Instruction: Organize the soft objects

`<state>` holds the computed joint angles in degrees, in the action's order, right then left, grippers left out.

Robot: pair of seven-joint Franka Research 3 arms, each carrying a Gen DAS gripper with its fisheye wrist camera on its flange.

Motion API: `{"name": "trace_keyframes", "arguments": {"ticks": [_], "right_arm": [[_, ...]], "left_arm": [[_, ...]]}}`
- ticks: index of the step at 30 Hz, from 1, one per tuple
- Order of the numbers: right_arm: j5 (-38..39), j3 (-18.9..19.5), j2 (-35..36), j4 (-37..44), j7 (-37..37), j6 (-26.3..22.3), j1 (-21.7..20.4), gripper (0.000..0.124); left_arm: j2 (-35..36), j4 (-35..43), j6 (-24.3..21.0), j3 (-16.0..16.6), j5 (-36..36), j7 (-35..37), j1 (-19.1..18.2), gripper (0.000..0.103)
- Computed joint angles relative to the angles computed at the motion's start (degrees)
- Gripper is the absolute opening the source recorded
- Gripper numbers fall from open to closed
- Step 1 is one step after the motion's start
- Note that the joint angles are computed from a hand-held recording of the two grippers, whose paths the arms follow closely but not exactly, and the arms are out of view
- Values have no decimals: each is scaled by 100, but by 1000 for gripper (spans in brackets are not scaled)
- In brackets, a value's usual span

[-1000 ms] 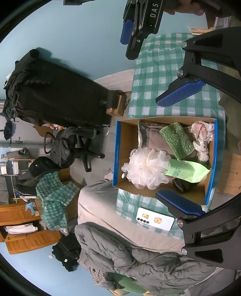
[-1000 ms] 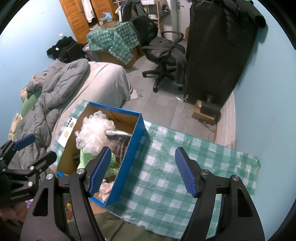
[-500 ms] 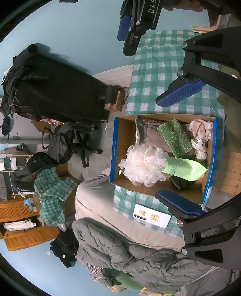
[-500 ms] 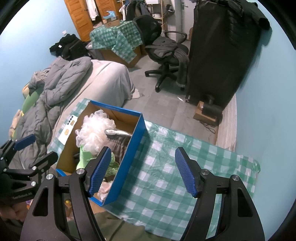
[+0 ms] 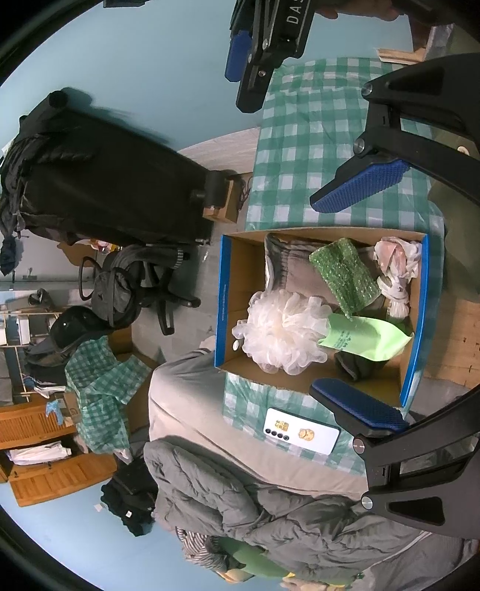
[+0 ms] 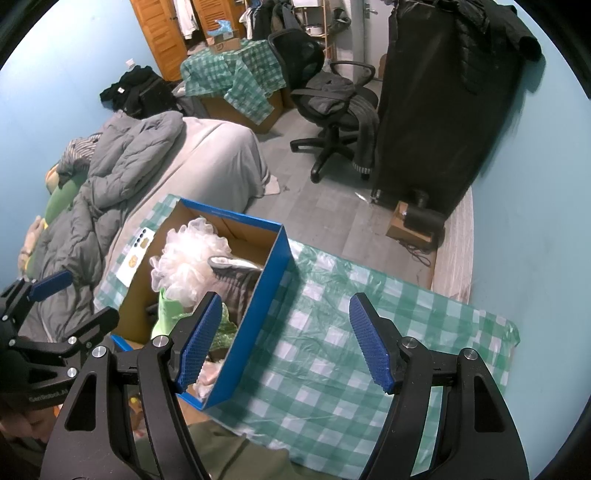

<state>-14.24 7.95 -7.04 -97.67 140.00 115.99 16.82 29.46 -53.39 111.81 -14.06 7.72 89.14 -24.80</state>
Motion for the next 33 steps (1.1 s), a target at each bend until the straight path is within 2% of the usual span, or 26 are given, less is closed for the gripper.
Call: {"name": "trace_keyframes", "arguments": {"ticks": [23,33], "right_arm": [[17,-3,-9,4,-19,-12,-6,71],[22,-5,-17,-6,-28,-24,-8,71]], "left_arm": [[10,6,-52,-8,-42,45,17,92],[-407,-756,387,-64,-154,331,287,93]]}}
